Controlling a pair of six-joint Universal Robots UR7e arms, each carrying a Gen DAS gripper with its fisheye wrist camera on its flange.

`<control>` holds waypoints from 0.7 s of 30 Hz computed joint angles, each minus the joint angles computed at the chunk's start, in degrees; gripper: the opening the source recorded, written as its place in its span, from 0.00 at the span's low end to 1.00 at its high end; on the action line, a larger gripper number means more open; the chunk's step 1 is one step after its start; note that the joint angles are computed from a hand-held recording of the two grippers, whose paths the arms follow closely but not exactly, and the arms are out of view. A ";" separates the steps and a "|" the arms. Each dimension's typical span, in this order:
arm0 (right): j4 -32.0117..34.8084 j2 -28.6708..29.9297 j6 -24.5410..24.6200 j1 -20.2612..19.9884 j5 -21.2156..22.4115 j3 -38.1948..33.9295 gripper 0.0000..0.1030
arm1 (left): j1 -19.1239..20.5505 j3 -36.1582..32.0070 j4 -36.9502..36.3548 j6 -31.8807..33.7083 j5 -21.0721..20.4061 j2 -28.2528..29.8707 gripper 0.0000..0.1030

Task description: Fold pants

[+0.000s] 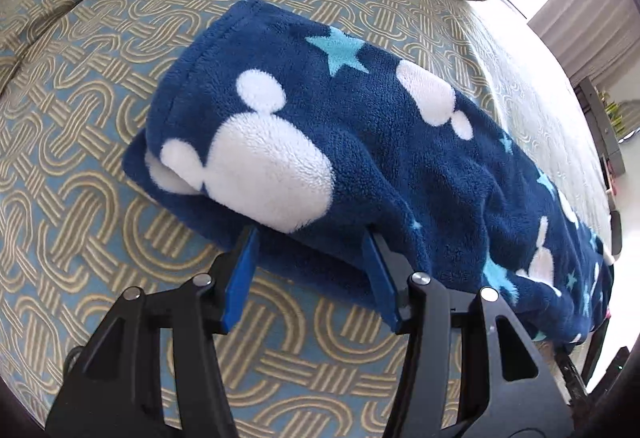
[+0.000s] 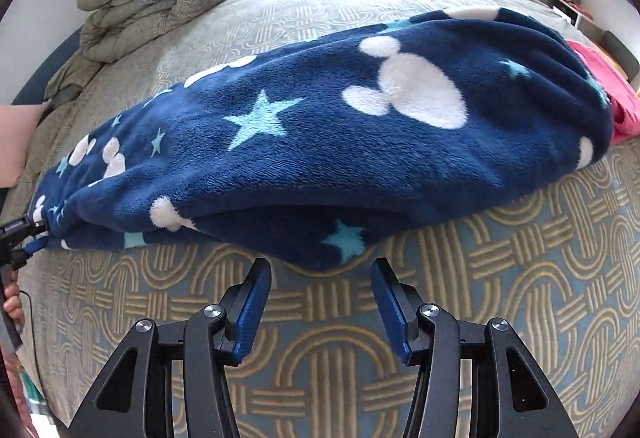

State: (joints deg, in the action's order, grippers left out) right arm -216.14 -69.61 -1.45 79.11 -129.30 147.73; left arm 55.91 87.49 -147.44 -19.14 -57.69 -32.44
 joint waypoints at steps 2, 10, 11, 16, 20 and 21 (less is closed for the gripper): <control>-0.84 2.55 0.46 0.32 -2.62 -2.53 0.51 | -0.18 1.11 -0.32 -0.03 0.16 -0.86 0.53; -1.96 -2.83 2.32 5.25 -3.12 -0.29 0.04 | -1.22 6.98 -4.87 2.29 3.00 -4.69 0.53; -0.89 -4.16 2.13 6.35 -4.39 0.66 0.03 | -1.22 7.41 -5.43 2.55 3.31 -4.82 0.53; 8.10 -5.92 5.86 6.64 -13.06 0.60 0.01 | -0.66 9.01 -6.75 2.50 4.25 -5.08 0.53; 15.51 -13.57 9.55 -1.22 1.41 3.65 0.02 | 0.29 9.05 -5.83 1.00 2.58 -5.37 0.53; 14.26 -13.33 8.67 -1.35 2.25 3.88 0.04 | 0.33 9.00 -5.83 1.05 2.70 -5.35 0.53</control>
State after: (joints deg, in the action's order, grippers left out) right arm -201.87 -82.94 7.22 77.76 -127.05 151.60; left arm 56.25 96.49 -153.27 -18.08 -54.99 -37.79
